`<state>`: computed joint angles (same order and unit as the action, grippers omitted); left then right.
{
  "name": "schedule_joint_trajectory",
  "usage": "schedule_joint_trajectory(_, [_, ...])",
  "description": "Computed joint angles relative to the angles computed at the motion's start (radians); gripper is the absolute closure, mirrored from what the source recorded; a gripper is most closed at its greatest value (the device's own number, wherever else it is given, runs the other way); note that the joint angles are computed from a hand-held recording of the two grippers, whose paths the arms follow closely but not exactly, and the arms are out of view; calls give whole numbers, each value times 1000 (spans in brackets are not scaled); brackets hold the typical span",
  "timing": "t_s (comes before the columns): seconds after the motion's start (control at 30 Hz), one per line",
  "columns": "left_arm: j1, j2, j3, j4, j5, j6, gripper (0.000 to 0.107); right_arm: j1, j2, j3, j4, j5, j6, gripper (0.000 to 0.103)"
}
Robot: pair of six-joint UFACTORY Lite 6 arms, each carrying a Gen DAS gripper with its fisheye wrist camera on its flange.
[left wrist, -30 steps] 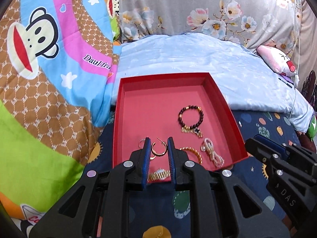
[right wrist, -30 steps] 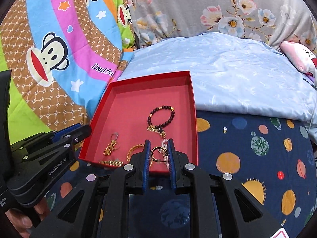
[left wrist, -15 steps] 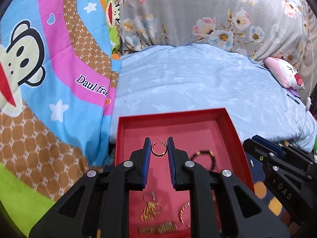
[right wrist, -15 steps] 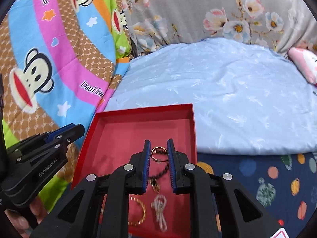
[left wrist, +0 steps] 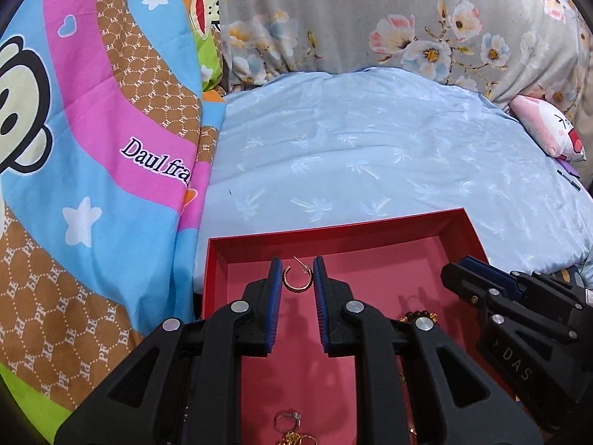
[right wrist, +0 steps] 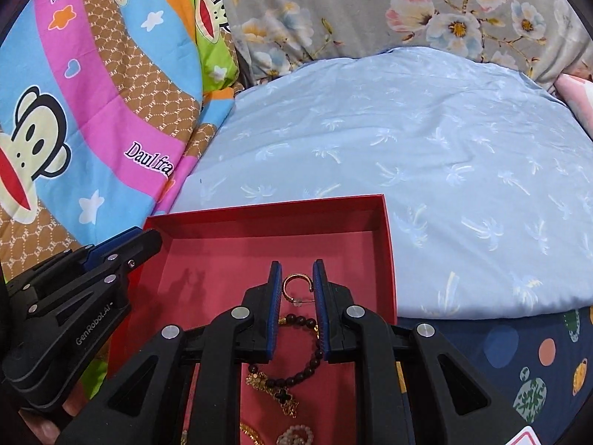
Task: Organize jewelry
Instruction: 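Lower both earrings into the red tray and open both grippers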
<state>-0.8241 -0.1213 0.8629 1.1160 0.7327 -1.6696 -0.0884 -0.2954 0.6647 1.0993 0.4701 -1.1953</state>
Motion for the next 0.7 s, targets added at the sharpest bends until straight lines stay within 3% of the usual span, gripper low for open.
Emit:
schedule_joint_trajectory(0.27, [56, 85, 40, 40, -57, -33, 88, 39, 96, 40, 28, -78, -26, 87])
schedule_joint_trajectory(0.3, [70, 99, 44, 42, -67, -42, 74, 42, 107, 44, 32, -82, -29, 87])
schedule_joint_trajectory(0.37, [98, 107, 41, 36, -98, -57, 56, 47, 115, 41, 55, -98, -44, 84])
schedule_joint_trajectory(0.43, [118, 98, 21, 56, -119, -93, 56, 45, 117, 39, 63, -101, -53, 83])
schedule_joint_trajectory(0.7, [62, 3, -65, 46, -46, -102, 54, -57, -2, -21, 59, 14, -52, 76])
